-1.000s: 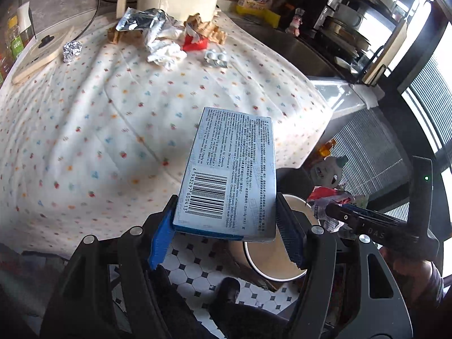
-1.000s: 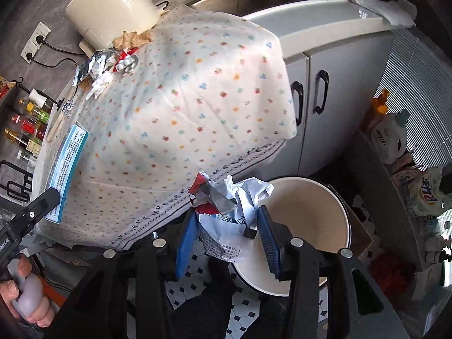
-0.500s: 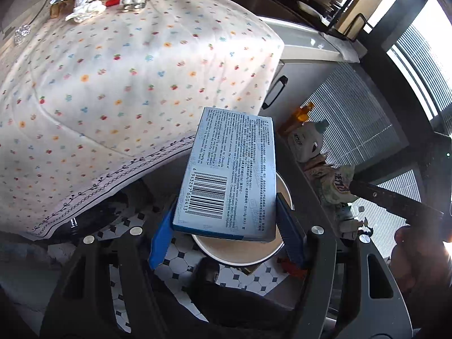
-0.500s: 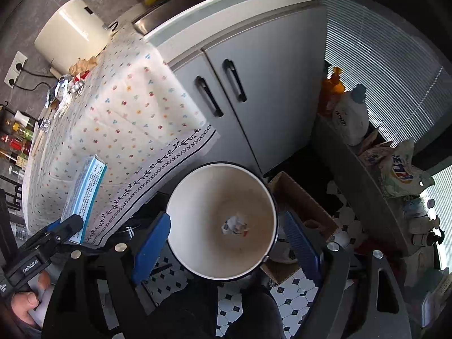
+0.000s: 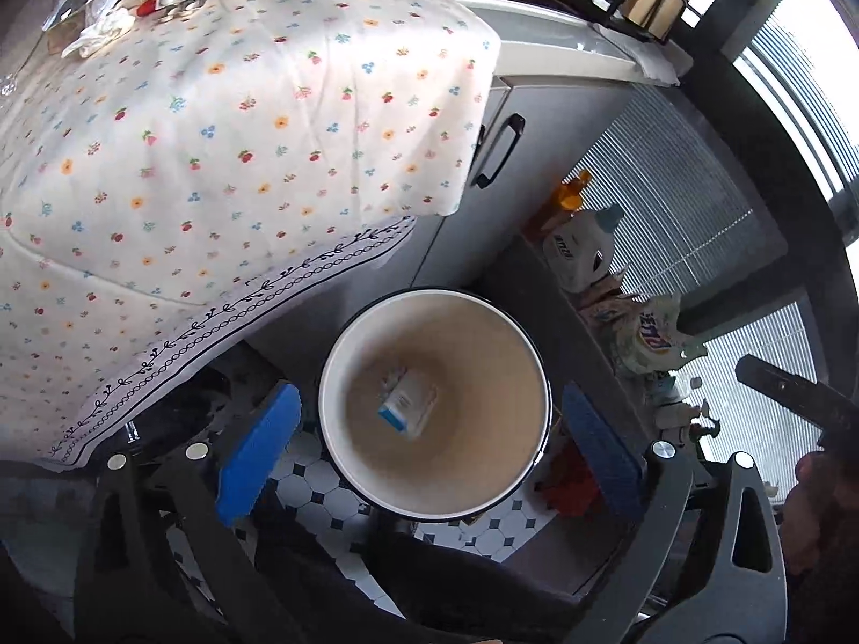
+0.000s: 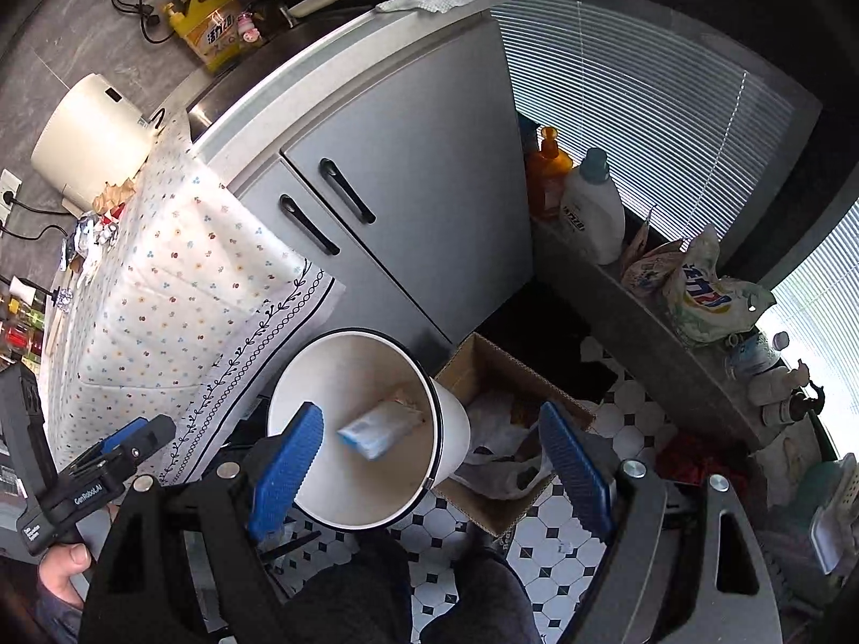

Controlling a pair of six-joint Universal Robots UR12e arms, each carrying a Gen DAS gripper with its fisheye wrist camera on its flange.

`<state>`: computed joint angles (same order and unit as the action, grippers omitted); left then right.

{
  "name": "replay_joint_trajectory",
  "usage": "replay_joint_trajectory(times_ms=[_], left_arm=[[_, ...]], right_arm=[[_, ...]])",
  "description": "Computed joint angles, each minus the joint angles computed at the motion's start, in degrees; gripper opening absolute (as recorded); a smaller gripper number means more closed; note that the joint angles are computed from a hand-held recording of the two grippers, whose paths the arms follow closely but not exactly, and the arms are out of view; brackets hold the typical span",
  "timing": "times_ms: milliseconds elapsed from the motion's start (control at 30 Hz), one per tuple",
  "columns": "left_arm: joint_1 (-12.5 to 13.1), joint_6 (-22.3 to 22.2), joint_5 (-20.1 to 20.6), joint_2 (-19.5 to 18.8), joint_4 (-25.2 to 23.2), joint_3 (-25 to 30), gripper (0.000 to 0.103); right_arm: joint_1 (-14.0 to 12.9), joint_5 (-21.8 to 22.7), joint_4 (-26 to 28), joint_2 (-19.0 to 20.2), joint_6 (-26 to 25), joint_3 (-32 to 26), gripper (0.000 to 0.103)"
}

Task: Collect trash
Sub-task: 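Lower the right tool over the bucket and drop the tissue, then grasp the foil ball with the left tool while the right grasps the pill blister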

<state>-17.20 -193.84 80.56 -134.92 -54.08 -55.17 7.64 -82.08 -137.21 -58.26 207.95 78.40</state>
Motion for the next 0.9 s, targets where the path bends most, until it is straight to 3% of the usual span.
replay_joint_trajectory(times_ms=[200,433,700,900], left_arm=[[1.0,-1.0,3.4,1.7,1.1,-1.6,0.097],[3.0,-4.3,6.6,5.2,4.9,-5.4,0.097],[6.3,-5.5,7.3,7.5,10.6,-7.8,0.097],[9.1,-4.8,6.9,6.5,11.9,-5.7,0.097]], right_arm=[[0.6,1.8,-1.0,1.4,-0.3,-2.1,0.081],[2.4,4.7,0.7,4.9,-3.9,-9.1,0.081],[5.4,4.6,4.2,10.5,-6.0,-21.2,0.089],[7.8,3.5,8.1,16.8,-5.9,-34.3,0.091]])
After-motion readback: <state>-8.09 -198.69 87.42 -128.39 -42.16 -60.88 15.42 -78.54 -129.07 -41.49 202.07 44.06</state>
